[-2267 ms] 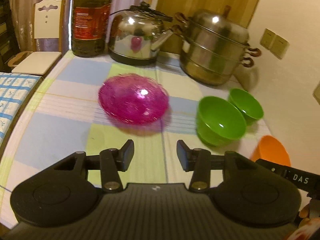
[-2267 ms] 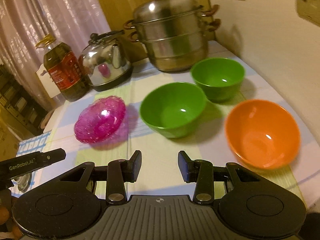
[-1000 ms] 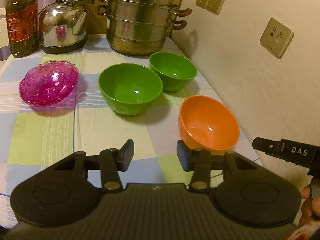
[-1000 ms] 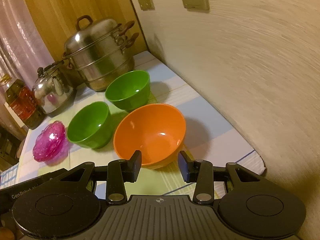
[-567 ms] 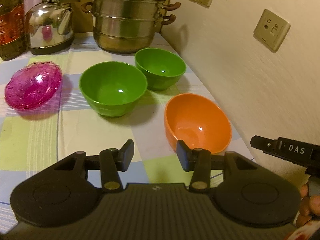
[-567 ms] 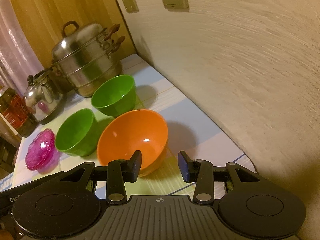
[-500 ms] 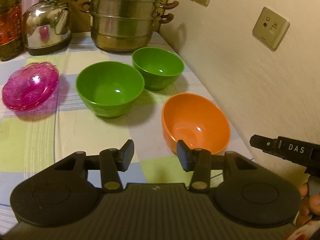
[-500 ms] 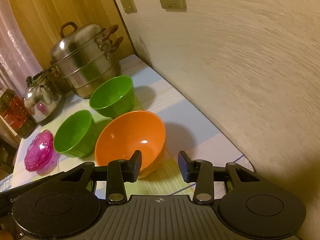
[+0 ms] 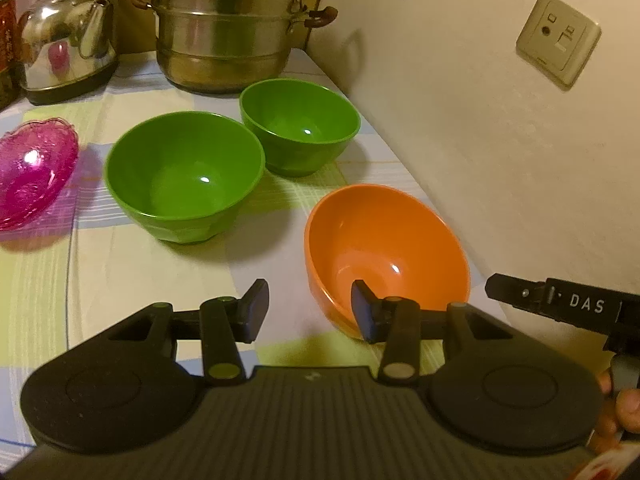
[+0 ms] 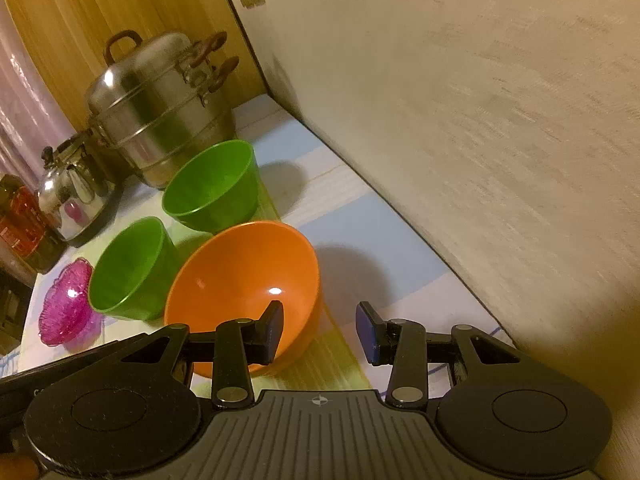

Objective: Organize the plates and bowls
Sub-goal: 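Close the left tool on the orange bowl's rim while the right tool grips it too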

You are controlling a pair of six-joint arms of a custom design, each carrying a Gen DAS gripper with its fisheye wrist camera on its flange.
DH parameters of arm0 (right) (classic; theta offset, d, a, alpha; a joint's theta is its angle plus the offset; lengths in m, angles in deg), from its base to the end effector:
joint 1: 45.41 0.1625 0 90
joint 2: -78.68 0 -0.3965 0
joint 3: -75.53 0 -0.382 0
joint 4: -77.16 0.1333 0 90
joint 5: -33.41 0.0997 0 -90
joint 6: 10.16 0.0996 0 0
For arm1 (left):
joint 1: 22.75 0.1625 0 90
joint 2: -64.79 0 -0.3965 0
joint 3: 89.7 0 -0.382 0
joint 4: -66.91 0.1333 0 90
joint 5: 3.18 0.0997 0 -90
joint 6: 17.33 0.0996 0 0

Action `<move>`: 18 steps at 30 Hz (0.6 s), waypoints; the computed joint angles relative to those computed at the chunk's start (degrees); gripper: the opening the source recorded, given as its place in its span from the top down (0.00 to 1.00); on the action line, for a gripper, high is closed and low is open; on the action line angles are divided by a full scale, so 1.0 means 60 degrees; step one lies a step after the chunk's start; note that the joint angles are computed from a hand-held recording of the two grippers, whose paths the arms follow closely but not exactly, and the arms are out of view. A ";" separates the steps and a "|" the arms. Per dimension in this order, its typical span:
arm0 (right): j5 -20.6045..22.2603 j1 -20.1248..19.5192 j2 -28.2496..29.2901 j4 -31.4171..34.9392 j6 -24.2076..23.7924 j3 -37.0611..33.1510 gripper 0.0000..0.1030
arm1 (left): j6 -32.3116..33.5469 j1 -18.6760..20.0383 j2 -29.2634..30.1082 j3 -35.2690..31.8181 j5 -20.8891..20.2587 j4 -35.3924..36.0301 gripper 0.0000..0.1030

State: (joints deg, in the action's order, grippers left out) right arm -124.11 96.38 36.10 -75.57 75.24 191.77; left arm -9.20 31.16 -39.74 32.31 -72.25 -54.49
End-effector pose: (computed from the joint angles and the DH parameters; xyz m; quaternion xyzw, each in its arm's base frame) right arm 0.4106 -0.2707 0.0079 -0.1886 -0.8076 0.4861 0.2756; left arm -0.0897 -0.4098 0.3653 0.3470 0.9126 -0.1592 0.1462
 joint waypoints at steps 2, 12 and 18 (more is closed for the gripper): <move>0.0065 -0.0139 0.0033 -0.0315 -0.0258 0.0070 0.61 | 0.0033 0.0097 0.0192 -0.0005 -0.0054 -0.0134 0.60; 0.0316 -0.0703 0.0212 -0.1722 -0.1576 0.0291 0.61 | 0.0280 0.0376 0.0985 -0.0058 -0.0344 -0.0665 0.70; 0.0539 -0.0950 0.0329 -0.2398 -0.2368 0.0287 0.61 | 0.0439 0.0483 0.1236 -0.0156 -0.0422 -0.0783 0.80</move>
State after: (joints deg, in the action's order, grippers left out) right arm -120.87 90.68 38.08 -89.96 61.03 193.49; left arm -6.56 34.06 -32.33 31.37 -74.78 -59.19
